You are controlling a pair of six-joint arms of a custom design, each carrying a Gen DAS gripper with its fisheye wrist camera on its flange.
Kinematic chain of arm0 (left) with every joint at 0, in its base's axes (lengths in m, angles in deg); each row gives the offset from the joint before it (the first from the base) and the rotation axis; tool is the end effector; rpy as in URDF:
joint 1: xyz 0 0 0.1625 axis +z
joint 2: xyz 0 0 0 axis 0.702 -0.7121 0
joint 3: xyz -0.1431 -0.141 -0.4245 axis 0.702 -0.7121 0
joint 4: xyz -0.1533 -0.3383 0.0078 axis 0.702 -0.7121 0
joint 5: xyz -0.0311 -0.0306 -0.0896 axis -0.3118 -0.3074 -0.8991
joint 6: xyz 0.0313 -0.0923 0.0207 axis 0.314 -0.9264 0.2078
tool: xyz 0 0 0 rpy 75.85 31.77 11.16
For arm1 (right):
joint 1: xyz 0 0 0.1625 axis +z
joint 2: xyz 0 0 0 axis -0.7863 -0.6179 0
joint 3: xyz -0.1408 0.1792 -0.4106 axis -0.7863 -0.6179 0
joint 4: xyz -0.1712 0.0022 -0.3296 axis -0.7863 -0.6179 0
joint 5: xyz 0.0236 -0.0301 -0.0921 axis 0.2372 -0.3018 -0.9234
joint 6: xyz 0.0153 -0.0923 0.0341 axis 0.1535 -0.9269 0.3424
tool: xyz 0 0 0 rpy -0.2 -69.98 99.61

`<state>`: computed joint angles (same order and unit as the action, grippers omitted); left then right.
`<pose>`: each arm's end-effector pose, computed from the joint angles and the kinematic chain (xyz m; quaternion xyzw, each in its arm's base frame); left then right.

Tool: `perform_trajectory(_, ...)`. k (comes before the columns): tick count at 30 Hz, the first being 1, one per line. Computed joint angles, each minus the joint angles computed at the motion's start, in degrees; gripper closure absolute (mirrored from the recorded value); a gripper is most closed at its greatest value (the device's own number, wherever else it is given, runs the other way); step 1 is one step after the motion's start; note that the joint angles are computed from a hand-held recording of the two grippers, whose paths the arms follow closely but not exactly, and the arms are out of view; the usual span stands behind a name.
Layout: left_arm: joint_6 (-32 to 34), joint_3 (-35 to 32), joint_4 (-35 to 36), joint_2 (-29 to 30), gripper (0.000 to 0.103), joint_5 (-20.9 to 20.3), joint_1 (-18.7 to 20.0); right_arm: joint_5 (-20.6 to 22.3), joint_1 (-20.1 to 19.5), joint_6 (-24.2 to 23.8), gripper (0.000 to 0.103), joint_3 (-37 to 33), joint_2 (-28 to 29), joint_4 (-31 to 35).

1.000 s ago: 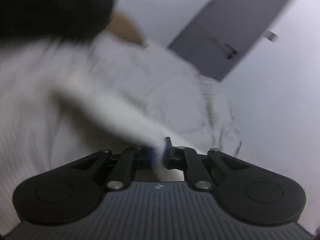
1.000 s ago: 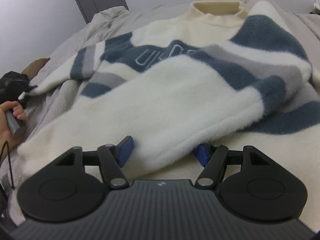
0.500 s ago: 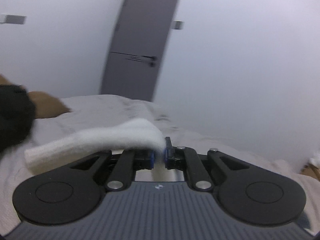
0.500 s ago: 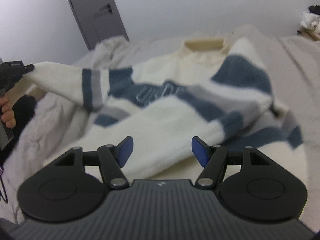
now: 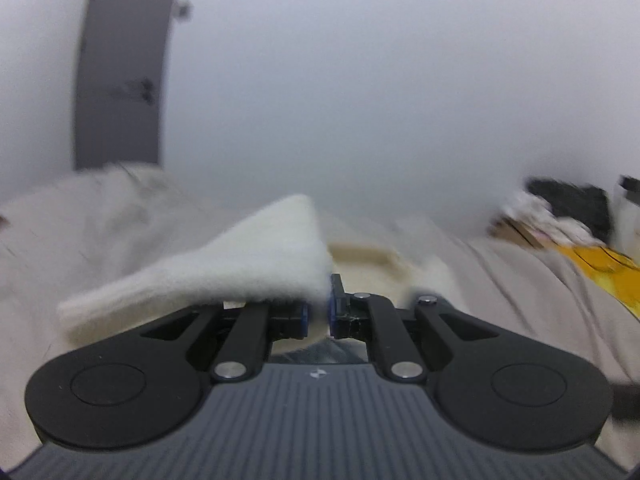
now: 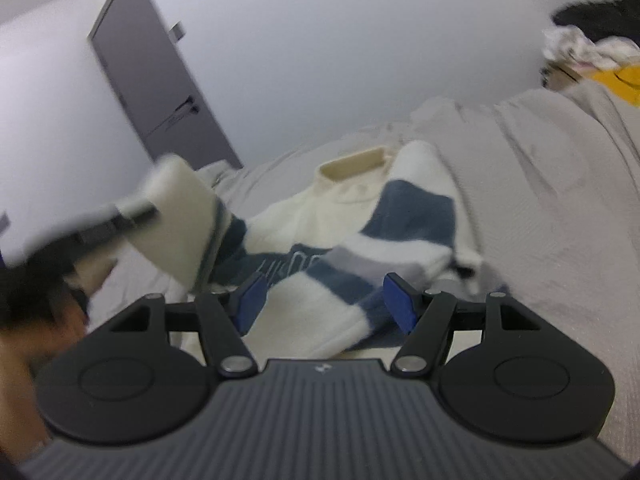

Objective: Fold large clothes

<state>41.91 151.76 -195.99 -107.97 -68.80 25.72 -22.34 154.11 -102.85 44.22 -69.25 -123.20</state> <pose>-0.0274 -0.6968 0.3478 0.0254 0.7139 -0.5940 0.3698 0.3165 -0.7912 -0.0455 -0.3031 0.9018 -0.3081 0.0078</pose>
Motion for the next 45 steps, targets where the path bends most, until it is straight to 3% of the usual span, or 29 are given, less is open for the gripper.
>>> perform_trajectory(5, -9.8, 0.0, 9.6, 4.5, 0.092, -1.7, 1.8, -0.3, -1.3, 4.4, 0.034, -2.6, 0.8, 0.3)
perform_trajectory(8, -12.6, -0.1, 11.7, 6.5, 0.092, -2.0, 3.1, -1.9, -1.6, 3.5, 0.034, -3.4, 1.6, 0.3)
perform_trajectory(13, -16.6, 1.9, 14.1, 4.7, 0.091, -4.2, 5.0, -0.8, -2.4, 5.9, 0.034, -5.3, 2.4, 4.9)
perform_trajectory(14, -17.1, 3.2, 14.0, 4.0, 0.088, -4.0, 4.8, -0.5, -2.4, 5.6, 0.034, -5.3, 2.5, 4.9)
perform_trajectory(16, -20.6, 5.3, 17.5, 1.6, 0.052, -5.4, 4.8, -0.5, -2.2, 4.9, 0.034, -5.5, 2.8, 4.6)
perform_trajectory(18, -23.3, 8.6, 18.4, -0.7, 0.041, -6.4, 3.9, -0.2, -2.2, 4.5, 0.034, -5.3, 2.8, 4.6)
perform_trajectory(23, -25.0, 16.7, 21.1, -7.2, 0.034, -7.3, 1.2, -0.1, -1.9, 3.4, 0.034, -4.6, 2.6, 4.8)
perform_trajectory(26, -24.1, 20.9, 20.4, -10.3, 0.032, -3.4, -0.9, 0.5, -1.6, 3.3, 0.034, -3.4, 2.1, 4.4)
perform_trajectory(30, -22.3, 24.3, 17.1, -12.3, 0.032, 3.7, -2.8, 1.7, -1.0, 0.1, 0.034, -1.2, 1.8, 2.8)
perform_trajectory(32, -23.4, 25.1, 16.7, -13.1, 0.031, 4.8, -2.7, 1.5, -0.5, -2.2, 0.034, -1.1, 2.4, 2.8)
perform_trajectory(39, -22.7, 26.7, 14.6, -15.8, 0.031, 4.0, -0.2, -0.9, 1.3, -10.8, 0.034, -2.9, 5.3, 5.4)
perform_trajectory(45, -23.2, 25.9, 16.9, -18.3, 0.031, -0.4, 4.4, -1.7, 2.9, -19.7, 0.034, -6.0, 8.6, 9.2)
